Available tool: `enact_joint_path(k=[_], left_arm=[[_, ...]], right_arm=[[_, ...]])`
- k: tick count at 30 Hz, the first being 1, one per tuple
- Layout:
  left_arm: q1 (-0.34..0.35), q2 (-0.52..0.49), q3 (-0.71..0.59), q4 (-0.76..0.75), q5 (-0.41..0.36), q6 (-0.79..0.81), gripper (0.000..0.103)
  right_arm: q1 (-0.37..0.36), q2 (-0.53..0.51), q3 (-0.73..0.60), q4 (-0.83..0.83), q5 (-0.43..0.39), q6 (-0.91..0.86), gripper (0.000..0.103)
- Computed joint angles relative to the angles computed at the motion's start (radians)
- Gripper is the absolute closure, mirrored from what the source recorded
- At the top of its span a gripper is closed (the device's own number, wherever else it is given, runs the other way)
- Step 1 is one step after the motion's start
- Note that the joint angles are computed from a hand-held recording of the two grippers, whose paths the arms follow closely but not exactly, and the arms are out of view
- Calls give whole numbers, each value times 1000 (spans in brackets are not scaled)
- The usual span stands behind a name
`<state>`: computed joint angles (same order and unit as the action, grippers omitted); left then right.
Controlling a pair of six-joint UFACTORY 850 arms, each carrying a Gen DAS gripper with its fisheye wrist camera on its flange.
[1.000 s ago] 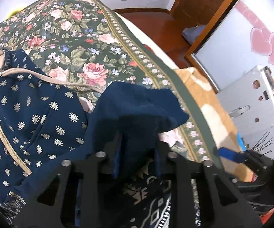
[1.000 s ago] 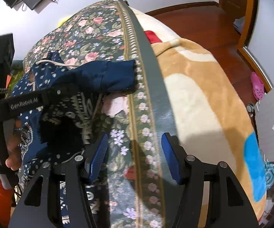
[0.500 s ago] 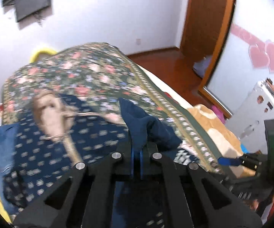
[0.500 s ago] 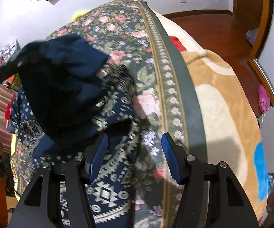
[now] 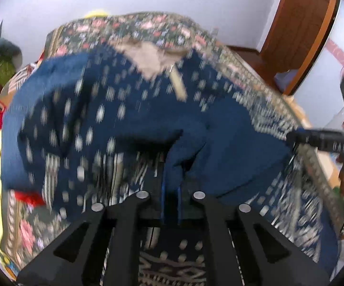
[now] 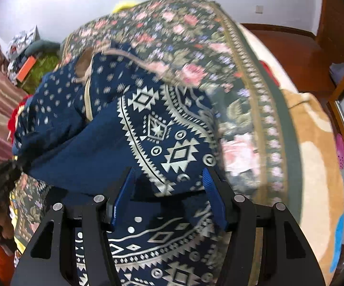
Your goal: Fold large clothes
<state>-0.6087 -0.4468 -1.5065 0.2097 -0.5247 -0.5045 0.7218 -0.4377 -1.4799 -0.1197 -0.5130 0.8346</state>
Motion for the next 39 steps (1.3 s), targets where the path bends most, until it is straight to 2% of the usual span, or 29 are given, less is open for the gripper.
enact_joint_path(k=[3, 5, 7, 9, 12, 18, 24, 26, 32, 34, 36, 39], left_arm=[[-17, 3, 52, 34, -25, -33, 93], [-21, 1, 70, 44, -48, -35, 90], [-30, 18, 102, 92, -28, -75, 85], [-39, 24, 101, 136, -47, -98, 80], [-46, 36, 97, 169, -51, -109, 79], [-55, 31, 46, 182, -47, -79, 79], [-74, -27, -36, 207, -53, -47, 76], [-77, -63, -72, 216, -77, -34, 75], [-48, -166, -168, 88, -132, 86, 74], [-30, -194, -192, -14, -149, 163, 58], [-24, -193, -179, -7, -117, 146, 51], [-12, -199, -182, -48, -102, 167, 50]], right_arm=[[-5, -33, -17, 101, -7, -82, 48], [-1, -47, -17, 90, -10, -67, 48], [3, -50, -20, 72, -7, -60, 45], [5, -51, -22, 72, -6, -70, 39], [10, -58, -32, 51, -17, -59, 38], [20, -57, -25, 8, -4, -21, 35], [33, -71, -42, -48, -26, -15, 31], [35, -70, -41, -57, -27, -11, 29], [35, -65, -32, -47, -14, -28, 27], [34, -62, -27, -37, -8, -37, 27], [33, -62, -25, -37, -4, -40, 26], [34, -64, -27, -48, -3, -33, 25]])
